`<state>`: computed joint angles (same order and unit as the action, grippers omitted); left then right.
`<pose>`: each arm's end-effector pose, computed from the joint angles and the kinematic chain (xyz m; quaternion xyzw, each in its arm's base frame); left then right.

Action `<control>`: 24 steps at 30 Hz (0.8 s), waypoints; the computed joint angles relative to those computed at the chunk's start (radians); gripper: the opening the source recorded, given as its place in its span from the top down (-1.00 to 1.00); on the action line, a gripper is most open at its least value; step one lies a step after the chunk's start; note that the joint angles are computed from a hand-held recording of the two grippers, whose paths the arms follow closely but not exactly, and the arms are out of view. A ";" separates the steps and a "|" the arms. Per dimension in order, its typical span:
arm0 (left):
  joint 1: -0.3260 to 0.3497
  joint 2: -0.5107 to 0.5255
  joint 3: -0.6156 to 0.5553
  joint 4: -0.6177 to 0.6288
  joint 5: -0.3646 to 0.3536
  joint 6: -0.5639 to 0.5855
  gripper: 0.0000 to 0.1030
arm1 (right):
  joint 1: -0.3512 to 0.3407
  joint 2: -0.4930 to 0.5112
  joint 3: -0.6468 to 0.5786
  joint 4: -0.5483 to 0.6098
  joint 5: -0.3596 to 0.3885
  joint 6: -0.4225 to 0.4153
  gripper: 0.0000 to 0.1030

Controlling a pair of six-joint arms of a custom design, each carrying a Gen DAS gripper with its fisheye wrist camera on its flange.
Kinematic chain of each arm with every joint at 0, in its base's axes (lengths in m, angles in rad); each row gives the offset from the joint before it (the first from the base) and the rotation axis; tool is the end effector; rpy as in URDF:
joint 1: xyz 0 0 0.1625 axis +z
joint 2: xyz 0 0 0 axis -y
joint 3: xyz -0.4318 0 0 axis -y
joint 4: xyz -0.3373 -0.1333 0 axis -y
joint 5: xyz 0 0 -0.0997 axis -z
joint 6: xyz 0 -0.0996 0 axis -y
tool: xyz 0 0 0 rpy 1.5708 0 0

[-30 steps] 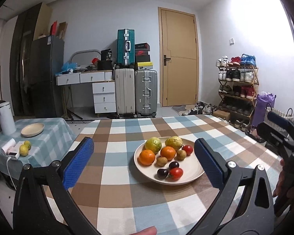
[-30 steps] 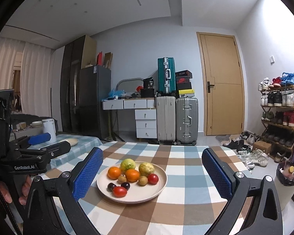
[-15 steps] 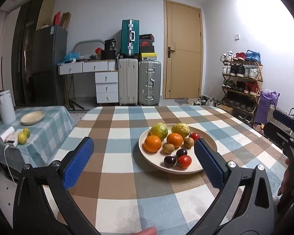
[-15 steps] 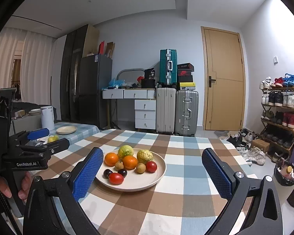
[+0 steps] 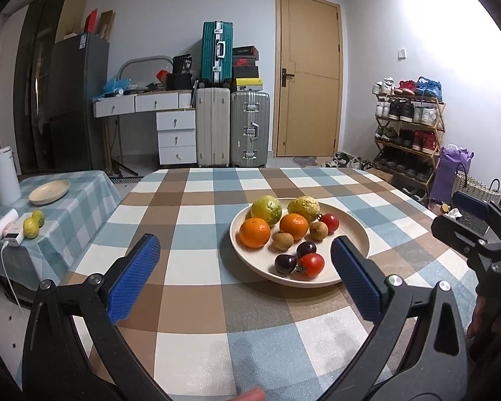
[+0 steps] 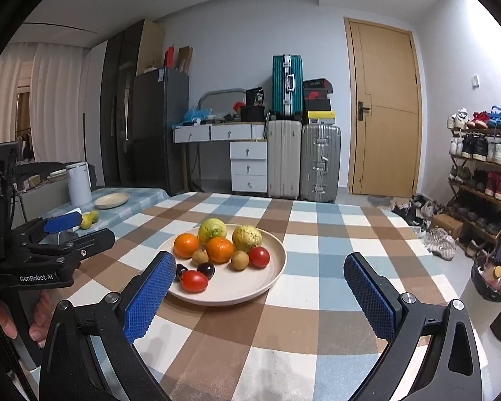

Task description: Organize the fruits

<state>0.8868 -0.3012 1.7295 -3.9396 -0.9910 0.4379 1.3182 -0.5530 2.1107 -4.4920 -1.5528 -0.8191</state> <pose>-0.2249 -0.5732 -0.0118 0.3448 0.7922 -0.4622 0.1996 0.0084 -0.5080 0.1291 0.2224 -0.7439 0.5454 0.3157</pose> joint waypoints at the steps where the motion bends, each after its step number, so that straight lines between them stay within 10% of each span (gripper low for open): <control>1: -0.001 0.005 -0.002 -0.012 0.001 0.011 -0.98 | -0.002 0.001 0.002 -0.005 0.004 -0.001 -0.99; 24: -0.010 0.010 0.015 -0.060 -0.002 0.038 -0.98 | -0.003 0.003 -0.003 0.003 0.002 0.000 -1.00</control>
<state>0.8765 -0.2914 1.7441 -4.0000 -0.9926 0.4761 1.3155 -0.5504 2.1073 -4.4894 -1.5511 -0.8192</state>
